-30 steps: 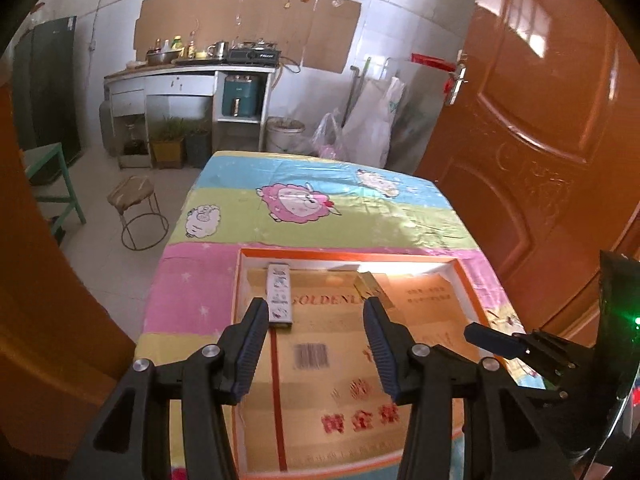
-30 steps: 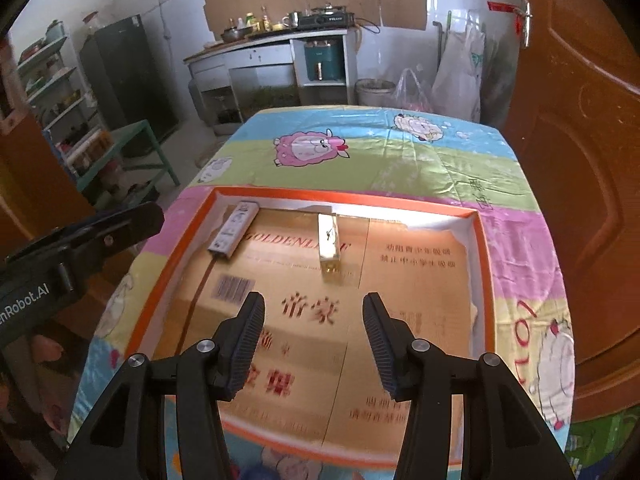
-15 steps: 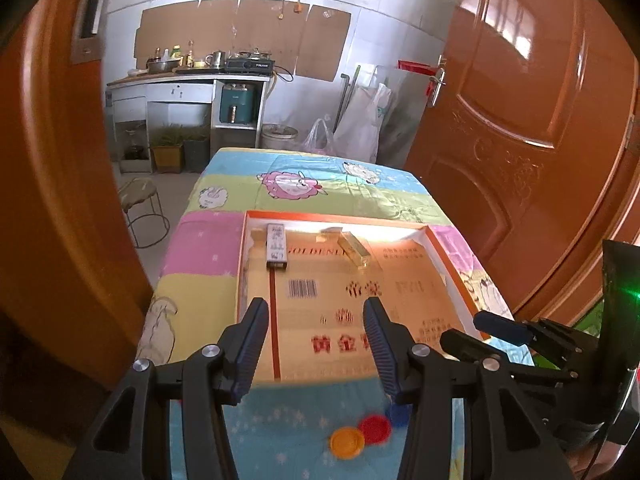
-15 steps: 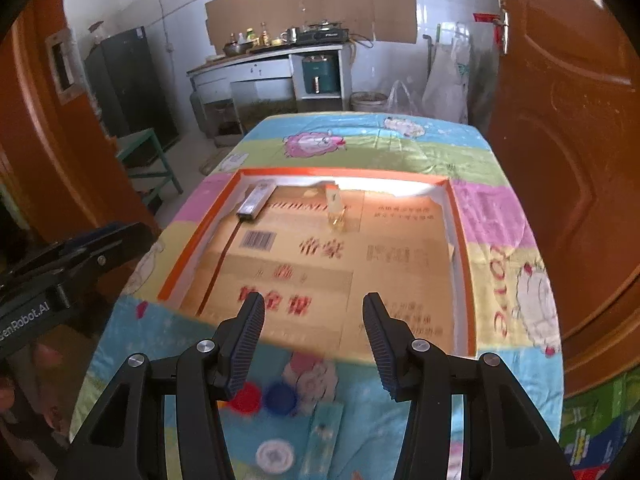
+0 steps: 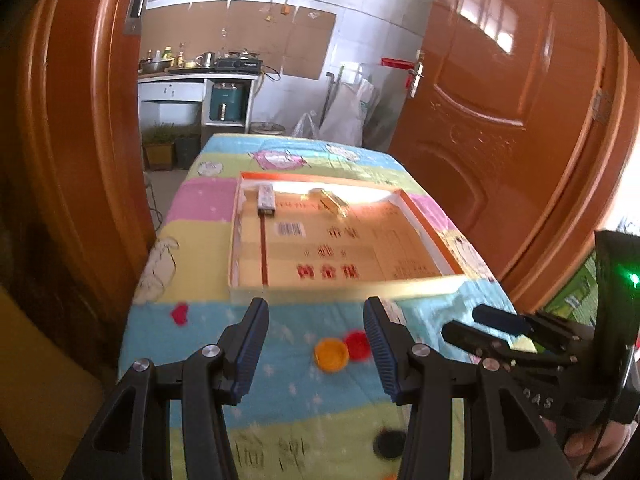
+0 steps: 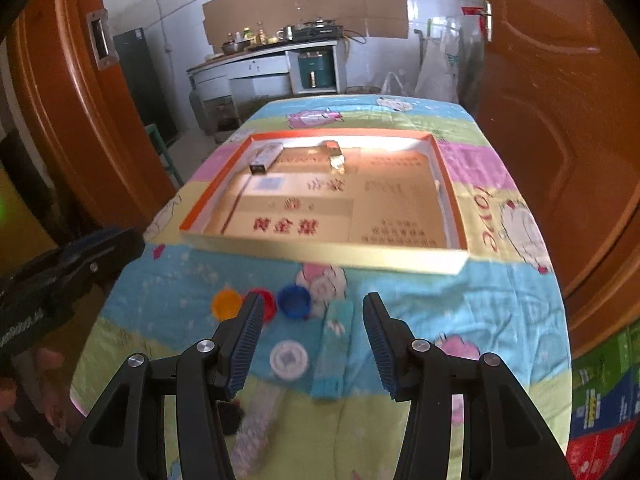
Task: Organize rigid objects
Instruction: 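Grasp the orange cap with the left tool while the right tool grasps the glitter tube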
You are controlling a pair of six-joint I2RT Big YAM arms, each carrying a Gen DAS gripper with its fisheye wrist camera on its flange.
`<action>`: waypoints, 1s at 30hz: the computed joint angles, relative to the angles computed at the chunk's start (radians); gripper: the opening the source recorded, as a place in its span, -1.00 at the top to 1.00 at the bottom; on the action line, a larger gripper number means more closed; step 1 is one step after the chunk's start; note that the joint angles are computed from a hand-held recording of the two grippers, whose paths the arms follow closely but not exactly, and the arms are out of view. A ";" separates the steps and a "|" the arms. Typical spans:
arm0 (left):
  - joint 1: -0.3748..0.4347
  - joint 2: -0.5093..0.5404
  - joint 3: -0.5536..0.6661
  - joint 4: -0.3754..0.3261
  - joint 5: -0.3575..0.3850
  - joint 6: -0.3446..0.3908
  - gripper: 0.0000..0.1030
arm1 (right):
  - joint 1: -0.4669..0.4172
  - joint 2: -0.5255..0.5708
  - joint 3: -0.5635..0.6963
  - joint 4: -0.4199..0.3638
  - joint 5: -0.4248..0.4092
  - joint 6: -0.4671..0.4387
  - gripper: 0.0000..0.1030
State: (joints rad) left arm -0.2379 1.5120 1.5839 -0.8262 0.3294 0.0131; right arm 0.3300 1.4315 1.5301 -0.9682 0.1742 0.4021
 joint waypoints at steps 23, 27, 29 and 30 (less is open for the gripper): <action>-0.105 -0.256 -0.428 0.062 0.021 0.187 0.04 | 0.050 -0.146 -0.194 0.007 0.043 0.131 -0.03; -0.105 -0.245 -0.437 0.062 0.011 0.184 0.05 | 0.055 -0.150 -0.200 0.004 0.046 0.133 -0.03; -0.105 -0.252 -0.446 0.078 0.011 0.183 0.05 | 0.058 -0.151 -0.202 0.003 0.046 0.134 -0.03; -0.105 -0.255 -0.451 0.083 0.008 0.182 0.05 | 0.059 -0.150 -0.203 0.002 0.045 0.135 -0.03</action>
State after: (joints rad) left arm -0.3433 1.2573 1.1331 -0.7435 0.3376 0.1946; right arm 0.3895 1.2817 1.3272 -0.9661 0.2187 0.5370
